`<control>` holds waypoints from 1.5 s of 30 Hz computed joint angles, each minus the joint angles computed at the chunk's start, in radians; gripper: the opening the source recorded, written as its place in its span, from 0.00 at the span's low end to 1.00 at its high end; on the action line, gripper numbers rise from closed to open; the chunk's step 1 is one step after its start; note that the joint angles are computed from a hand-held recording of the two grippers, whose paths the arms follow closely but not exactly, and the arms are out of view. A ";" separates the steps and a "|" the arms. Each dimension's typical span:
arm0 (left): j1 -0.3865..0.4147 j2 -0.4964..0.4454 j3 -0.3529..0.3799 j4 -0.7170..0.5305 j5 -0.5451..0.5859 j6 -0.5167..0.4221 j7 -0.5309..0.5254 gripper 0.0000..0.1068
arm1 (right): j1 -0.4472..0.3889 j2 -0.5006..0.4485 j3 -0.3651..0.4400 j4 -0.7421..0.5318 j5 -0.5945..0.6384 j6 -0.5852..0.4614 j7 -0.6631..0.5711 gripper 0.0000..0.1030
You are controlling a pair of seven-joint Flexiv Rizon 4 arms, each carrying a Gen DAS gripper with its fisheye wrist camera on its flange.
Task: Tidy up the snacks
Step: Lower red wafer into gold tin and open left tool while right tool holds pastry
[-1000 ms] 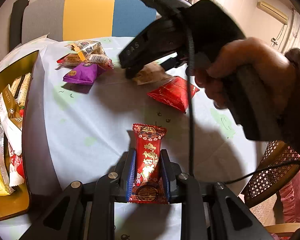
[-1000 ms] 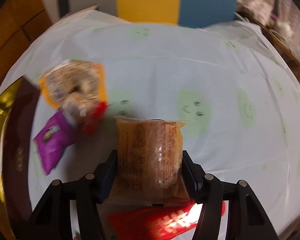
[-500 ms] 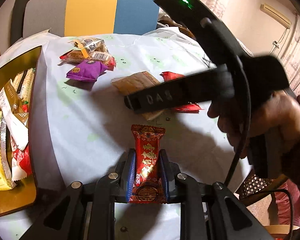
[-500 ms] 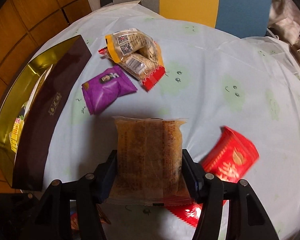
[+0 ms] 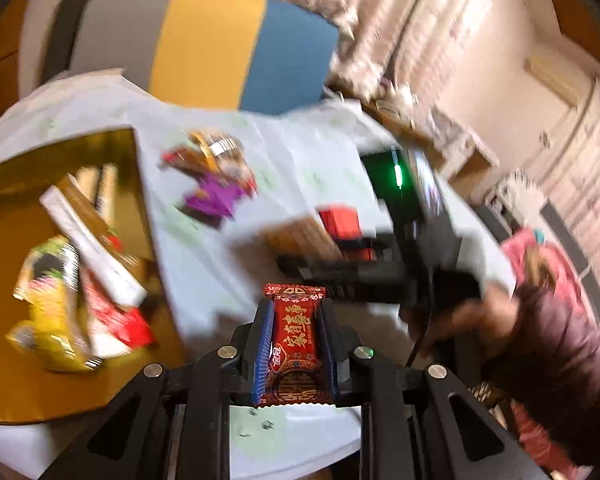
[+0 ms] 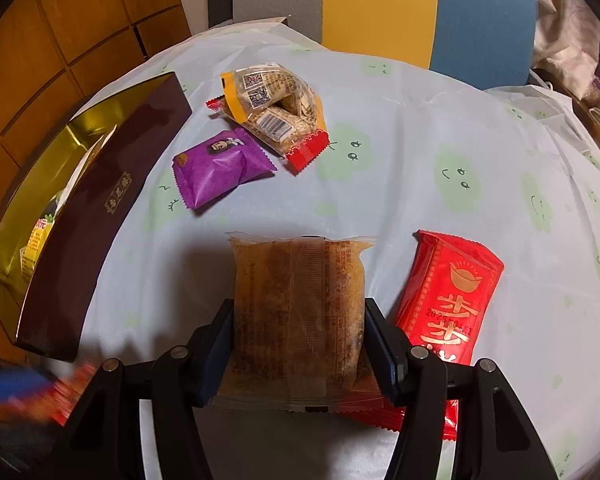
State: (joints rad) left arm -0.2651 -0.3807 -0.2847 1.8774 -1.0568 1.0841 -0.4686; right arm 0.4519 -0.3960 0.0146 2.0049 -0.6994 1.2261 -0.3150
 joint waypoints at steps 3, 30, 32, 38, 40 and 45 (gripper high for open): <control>0.018 0.011 0.003 -0.017 -0.048 0.004 0.006 0.20 | 0.008 0.001 -0.008 0.001 -0.014 -0.008 0.018 0.60; 0.115 -0.281 0.140 -0.391 0.551 0.053 -0.818 0.23 | 0.006 -0.006 -0.001 -0.012 -0.038 -0.041 0.046 0.60; 0.133 -0.249 0.097 -0.330 0.563 0.107 -0.773 0.23 | 0.007 -0.005 -0.004 -0.010 -0.045 -0.039 0.053 0.60; 0.169 -0.175 0.011 -0.203 0.528 0.156 -0.676 0.23 | 0.013 -0.004 -0.014 -0.004 -0.077 -0.038 0.089 0.60; 0.176 -0.149 -0.010 -0.163 0.505 0.160 -0.638 0.23 | 0.014 -0.003 -0.015 -0.003 -0.086 -0.040 0.099 0.60; 0.143 -0.105 0.006 -0.106 0.520 0.186 -0.581 0.23 | 0.017 -0.001 -0.025 0.005 -0.129 -0.032 0.138 0.60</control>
State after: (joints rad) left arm -0.1226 -0.4861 -0.2788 1.7718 -0.5368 1.2696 -1.0501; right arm 0.4689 -0.3972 -0.0104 2.0098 -0.8286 1.1939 -0.1769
